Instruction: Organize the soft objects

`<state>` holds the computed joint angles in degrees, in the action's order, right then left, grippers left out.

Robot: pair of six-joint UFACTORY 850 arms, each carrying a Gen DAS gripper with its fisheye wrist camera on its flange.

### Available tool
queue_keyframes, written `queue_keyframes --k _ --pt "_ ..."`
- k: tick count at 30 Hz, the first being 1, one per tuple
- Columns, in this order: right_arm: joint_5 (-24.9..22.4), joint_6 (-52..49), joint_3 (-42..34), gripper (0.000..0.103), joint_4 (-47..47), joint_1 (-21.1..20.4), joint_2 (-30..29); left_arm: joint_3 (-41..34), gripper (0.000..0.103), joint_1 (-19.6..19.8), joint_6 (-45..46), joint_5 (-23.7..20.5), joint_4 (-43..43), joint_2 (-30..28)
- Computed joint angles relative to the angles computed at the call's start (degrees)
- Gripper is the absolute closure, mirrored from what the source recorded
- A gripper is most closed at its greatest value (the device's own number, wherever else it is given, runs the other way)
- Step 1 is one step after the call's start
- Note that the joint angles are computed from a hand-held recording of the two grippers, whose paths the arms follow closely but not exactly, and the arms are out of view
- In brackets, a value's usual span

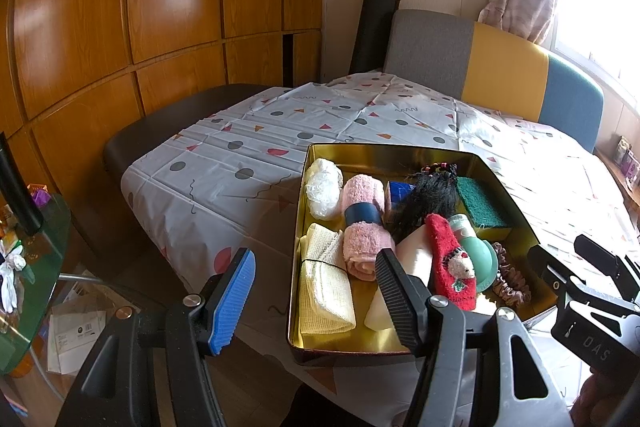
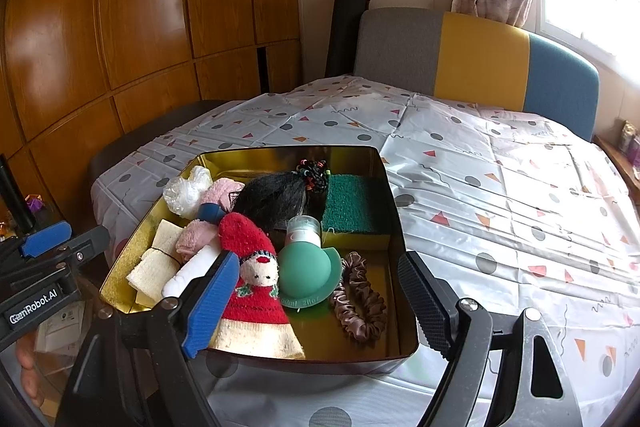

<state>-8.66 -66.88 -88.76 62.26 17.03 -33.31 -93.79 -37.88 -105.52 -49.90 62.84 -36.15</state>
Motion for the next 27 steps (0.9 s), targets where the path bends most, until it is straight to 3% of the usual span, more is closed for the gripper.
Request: queue_keyframes --k 23,25,27 --pt "0.04 -1.85 0.29 0.020 2.03 0.02 0.15 0.08 0.039 0.12 0.64 -0.42 -0.03 0.34" --pt "-0.03 -1.37 0.22 0.020 1.65 -0.02 0.11 -0.79 0.029 0.02 1.50 -1.57 -0.31 -0.13" --pt "-0.01 -1.38 0.23 0.020 1.63 -0.05 0.11 -1.74 0.027 -0.54 1.86 -3.74 0.67 -0.76"
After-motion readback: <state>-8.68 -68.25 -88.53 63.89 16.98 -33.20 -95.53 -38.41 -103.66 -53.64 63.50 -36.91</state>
